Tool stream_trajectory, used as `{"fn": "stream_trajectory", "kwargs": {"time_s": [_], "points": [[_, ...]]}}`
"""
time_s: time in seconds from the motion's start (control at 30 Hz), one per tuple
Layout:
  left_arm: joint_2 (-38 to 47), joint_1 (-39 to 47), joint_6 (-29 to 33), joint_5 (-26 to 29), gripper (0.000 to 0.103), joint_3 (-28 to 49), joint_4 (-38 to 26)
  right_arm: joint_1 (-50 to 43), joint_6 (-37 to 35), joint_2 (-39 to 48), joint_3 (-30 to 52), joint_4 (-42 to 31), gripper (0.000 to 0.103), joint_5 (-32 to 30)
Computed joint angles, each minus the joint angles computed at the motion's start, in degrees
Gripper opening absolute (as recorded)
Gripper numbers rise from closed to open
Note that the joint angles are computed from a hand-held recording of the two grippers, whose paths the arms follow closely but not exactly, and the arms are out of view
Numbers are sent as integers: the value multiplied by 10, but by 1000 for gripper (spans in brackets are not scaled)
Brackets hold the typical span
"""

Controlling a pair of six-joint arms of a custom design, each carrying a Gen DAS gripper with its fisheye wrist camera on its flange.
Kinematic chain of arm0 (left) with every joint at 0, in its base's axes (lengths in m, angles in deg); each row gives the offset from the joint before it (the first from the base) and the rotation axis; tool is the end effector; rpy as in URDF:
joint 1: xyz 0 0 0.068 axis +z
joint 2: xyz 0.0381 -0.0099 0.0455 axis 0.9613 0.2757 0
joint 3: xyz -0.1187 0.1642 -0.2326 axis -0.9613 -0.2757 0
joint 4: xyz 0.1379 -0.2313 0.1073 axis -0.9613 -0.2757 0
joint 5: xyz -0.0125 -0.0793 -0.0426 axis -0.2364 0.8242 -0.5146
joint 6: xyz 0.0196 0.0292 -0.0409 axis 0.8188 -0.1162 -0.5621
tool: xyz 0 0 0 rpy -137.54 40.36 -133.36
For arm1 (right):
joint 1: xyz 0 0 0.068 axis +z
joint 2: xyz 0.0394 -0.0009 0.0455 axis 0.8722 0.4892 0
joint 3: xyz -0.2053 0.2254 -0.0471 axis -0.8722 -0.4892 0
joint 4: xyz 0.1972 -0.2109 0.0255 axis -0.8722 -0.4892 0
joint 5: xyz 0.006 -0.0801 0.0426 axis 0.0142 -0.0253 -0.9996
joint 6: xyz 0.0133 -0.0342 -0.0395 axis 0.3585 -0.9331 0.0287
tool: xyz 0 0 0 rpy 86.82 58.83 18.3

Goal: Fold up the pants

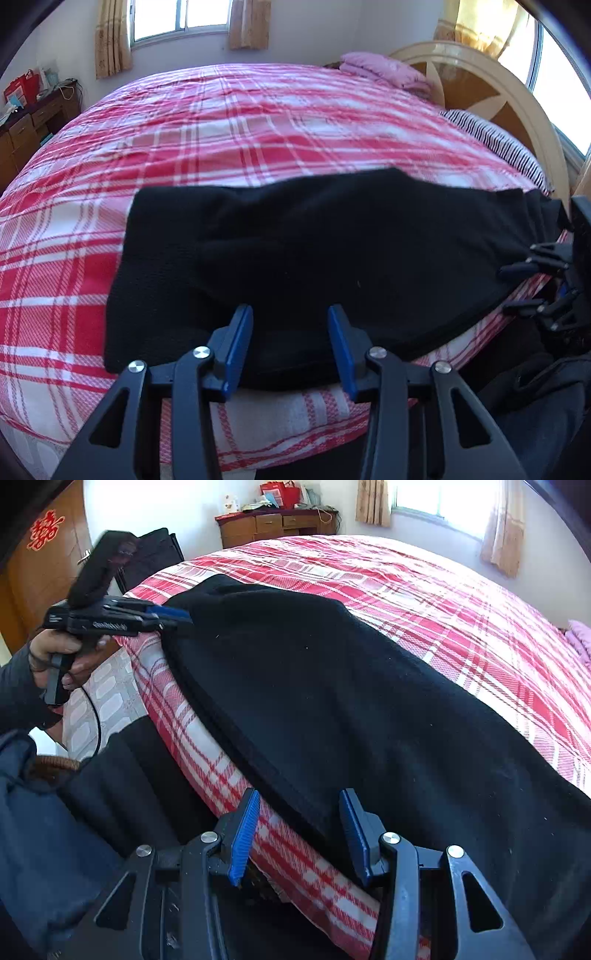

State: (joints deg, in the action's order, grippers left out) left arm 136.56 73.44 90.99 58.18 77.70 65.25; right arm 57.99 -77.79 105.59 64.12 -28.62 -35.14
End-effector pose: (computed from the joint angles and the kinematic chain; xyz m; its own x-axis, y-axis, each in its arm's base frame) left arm 0.2911 -0.0086 0.1593 -0.7927 0.0250 -0.6090 0.1200 0.9860 -0.1156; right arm 0.3207 0.0008 0.1473 -0.5445 -0.6262 -0.5581 -0.7627 0.6464 0.0188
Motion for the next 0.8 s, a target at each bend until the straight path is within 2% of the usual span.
{"fn": "stream_trajectory", "kwargs": {"time_s": [0.13, 0.23, 0.3, 0.4, 0.53, 0.67, 0.8], "points": [[-7, -9, -11, 10, 45, 11, -14, -95, 7, -40, 17, -39, 47, -53], [-7, -34, -15, 4, 45, 24, -14, -211, 33, -50, 53, -76, 47, -105], [7, -58, -18, 1, 45, 41, -13, -310, 75, -30, 102, -103, 47, -135], [37, -94, -18, -2, 45, 68, -8, -404, 145, 1, 160, -117, 47, -119], [71, -128, -19, -13, 45, 99, -12, -490, 222, 45, 220, -94, 47, -107], [83, -147, -18, -5, 45, 120, -19, -525, 263, 91, 295, -80, 47, -108], [106, -174, -22, -2, 45, 157, -32, -517, 295, 167, 404, -93, 47, -79]]}}
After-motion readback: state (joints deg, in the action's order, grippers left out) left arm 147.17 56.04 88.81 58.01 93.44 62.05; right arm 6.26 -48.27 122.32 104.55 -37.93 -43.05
